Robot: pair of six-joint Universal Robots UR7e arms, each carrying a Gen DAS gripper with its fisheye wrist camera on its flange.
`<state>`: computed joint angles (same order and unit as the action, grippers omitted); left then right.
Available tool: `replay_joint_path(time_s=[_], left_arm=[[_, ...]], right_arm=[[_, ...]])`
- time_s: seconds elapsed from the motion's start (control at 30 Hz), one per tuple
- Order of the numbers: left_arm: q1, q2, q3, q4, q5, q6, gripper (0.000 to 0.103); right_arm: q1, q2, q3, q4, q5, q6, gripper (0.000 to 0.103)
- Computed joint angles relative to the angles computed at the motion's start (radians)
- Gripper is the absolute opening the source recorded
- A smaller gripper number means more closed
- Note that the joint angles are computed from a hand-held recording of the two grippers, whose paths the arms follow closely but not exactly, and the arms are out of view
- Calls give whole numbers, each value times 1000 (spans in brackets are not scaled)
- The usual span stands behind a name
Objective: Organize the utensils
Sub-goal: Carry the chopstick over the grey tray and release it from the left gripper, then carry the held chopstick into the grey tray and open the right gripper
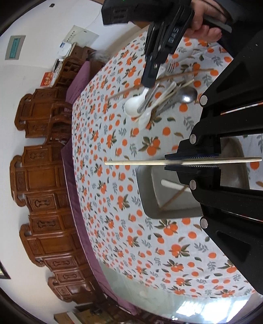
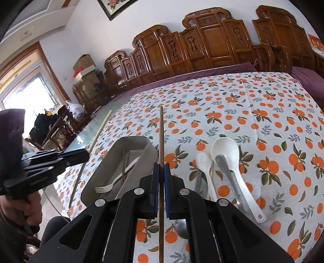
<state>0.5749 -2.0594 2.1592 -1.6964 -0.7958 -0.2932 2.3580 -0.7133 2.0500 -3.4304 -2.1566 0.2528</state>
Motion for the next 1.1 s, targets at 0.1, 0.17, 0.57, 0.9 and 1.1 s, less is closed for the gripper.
replay_joint_path(time_s=[0.1, 0.17, 0.57, 0.9, 1.1], left_arm=[[36, 13, 4, -27, 12, 23, 4], [63, 26, 10, -51, 21, 45, 4], [209, 130, 45, -186, 26, 138, 4], [194, 91, 33, -125, 23, 125, 14], [136, 13, -11, -23, 33, 87, 16]], right_arm=[[10, 6, -9, 4, 5, -6, 6], [13, 8, -13, 4, 8, -11, 6], [13, 14, -19, 7, 12, -17, 6], [9, 37, -32, 33, 5, 3, 6], [25, 46, -51, 47, -34, 10, 6]])
